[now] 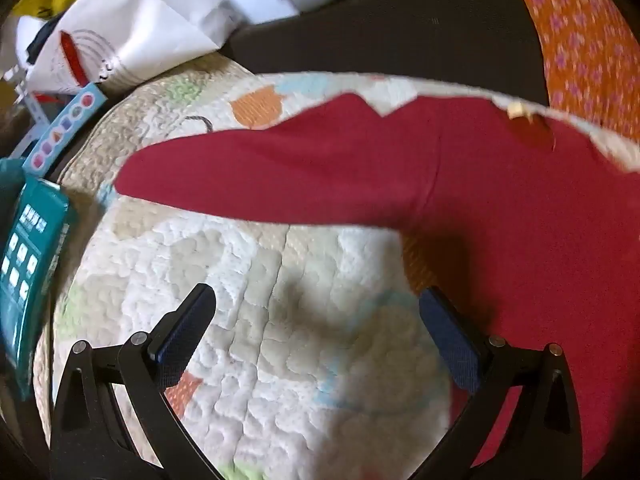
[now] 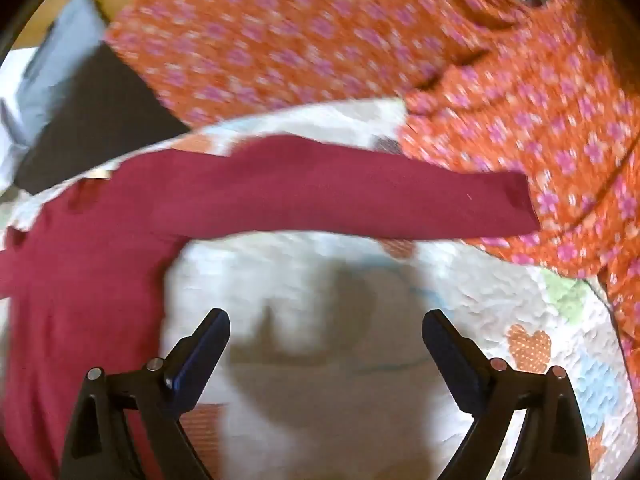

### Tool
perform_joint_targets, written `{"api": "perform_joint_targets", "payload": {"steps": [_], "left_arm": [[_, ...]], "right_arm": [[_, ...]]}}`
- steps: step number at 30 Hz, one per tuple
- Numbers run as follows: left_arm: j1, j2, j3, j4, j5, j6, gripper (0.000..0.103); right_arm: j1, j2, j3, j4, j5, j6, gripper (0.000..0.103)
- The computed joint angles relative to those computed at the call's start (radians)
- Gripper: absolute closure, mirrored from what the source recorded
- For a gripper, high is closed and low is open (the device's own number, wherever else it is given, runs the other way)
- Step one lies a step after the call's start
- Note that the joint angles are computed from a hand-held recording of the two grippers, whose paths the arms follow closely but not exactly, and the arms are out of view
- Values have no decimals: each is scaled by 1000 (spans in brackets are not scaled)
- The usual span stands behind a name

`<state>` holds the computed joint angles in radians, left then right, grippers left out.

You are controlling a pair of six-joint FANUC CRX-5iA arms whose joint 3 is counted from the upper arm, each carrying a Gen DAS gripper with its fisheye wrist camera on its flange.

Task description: Fold small clothes

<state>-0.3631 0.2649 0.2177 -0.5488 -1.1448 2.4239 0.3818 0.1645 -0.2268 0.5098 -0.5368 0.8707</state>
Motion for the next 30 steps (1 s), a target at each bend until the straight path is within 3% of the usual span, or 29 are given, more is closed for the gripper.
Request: {"api": "perform_joint_targets", "payload": {"steps": [5, 9, 13, 18, 21, 30], "left_arm": [[-26, -6, 38, -39, -40, 71, 1], [-40, -36, 16, -25, 17, 113, 1], [-59, -3, 60, -46, -19, 114, 1], [-68, 11, 82, -110, -67, 127, 1], [-58, 7, 70, -110, -62, 133, 1], [-17, 15, 58, -49, -26, 87, 1]], "right_arm": [[105, -4, 46, -64, -20, 112, 7], [176, 1, 65, -75, -2, 123, 7], [198, 31, 158, -217, -35, 231, 7], [258, 67, 177, -171, -33, 198, 7], [245, 93, 244, -277, -71, 301, 7], [269, 136, 274, -255, -67, 267, 7]]}}
